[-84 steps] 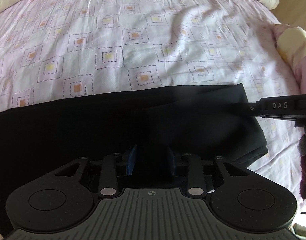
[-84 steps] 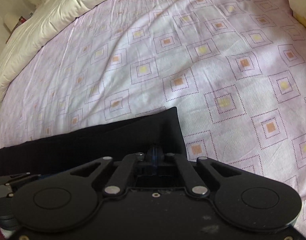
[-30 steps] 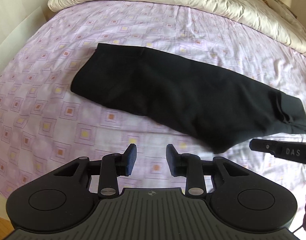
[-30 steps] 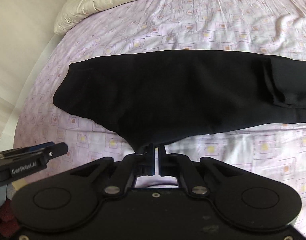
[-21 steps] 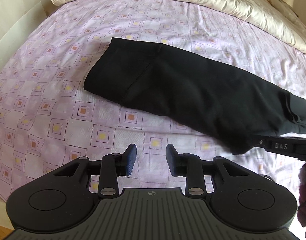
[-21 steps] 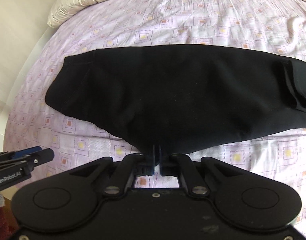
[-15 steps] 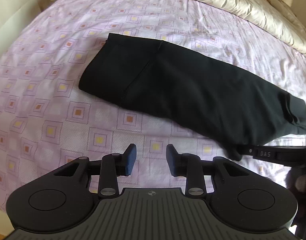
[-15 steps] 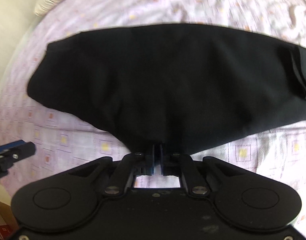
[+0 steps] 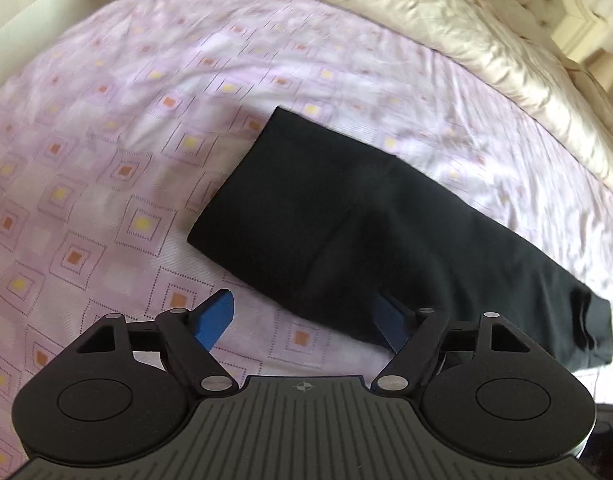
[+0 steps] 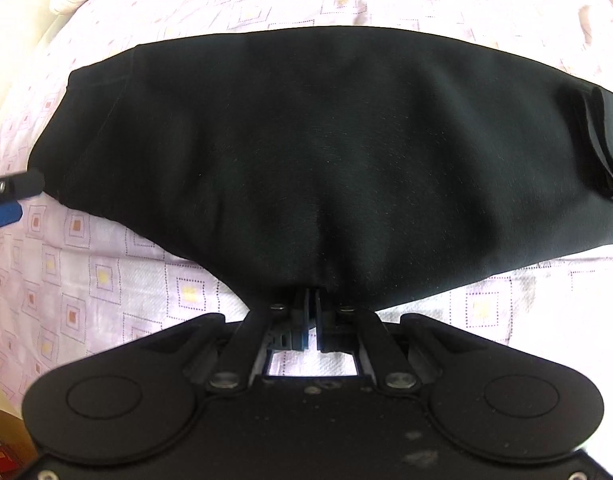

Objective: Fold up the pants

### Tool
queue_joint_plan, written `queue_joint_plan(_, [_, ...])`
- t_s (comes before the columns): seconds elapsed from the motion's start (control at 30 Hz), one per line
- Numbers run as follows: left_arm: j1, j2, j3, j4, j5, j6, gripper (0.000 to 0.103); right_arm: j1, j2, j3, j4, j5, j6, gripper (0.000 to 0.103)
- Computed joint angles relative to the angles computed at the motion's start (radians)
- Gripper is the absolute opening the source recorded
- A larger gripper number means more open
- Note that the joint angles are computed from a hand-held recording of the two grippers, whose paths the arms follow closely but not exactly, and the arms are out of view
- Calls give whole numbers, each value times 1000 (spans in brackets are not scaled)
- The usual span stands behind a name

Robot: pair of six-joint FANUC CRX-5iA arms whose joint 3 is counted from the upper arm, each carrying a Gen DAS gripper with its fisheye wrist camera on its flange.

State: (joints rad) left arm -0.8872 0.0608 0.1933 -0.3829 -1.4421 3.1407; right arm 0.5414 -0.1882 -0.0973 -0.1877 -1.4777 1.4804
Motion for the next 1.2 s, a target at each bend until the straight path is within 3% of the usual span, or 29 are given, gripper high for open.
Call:
queue_joint_plan(0.13, [62,-46,-108,64,107,22,76,-1,25,20,-17,-11,-7,4])
queue_joint_plan(0.27, [88,-56,-144,55,162,36,78,-7,33,21,-24,-14,-5,4])
queue_joint_plan(0.37, [123,-69,-185,81,239,37,102,-14,40,30,-25,-21,-4,4])
queue_joint_plan(0.53, [110,-51,-160,34,227,97,102,-25,50,44,-32,-32,-9,4])
queue_joint_plan(0.77, [28,-103,-187,-132,279,243,101,-45,64,59,-41,-44,-9,4])
queue_joint_plan(0.87, [70,-91,-210,-28,290,170,98,-53,71,68,-45,-51,-7,4])
queue_joint_plan(1.03, [47,-70,-186,-64,265,211,98,-68,87,82,-55,-58,-3,4])
queue_joint_plan(1.2, [79,-96,-230,-85,382,313,98,-81,94,86,-60,-59,2,4])
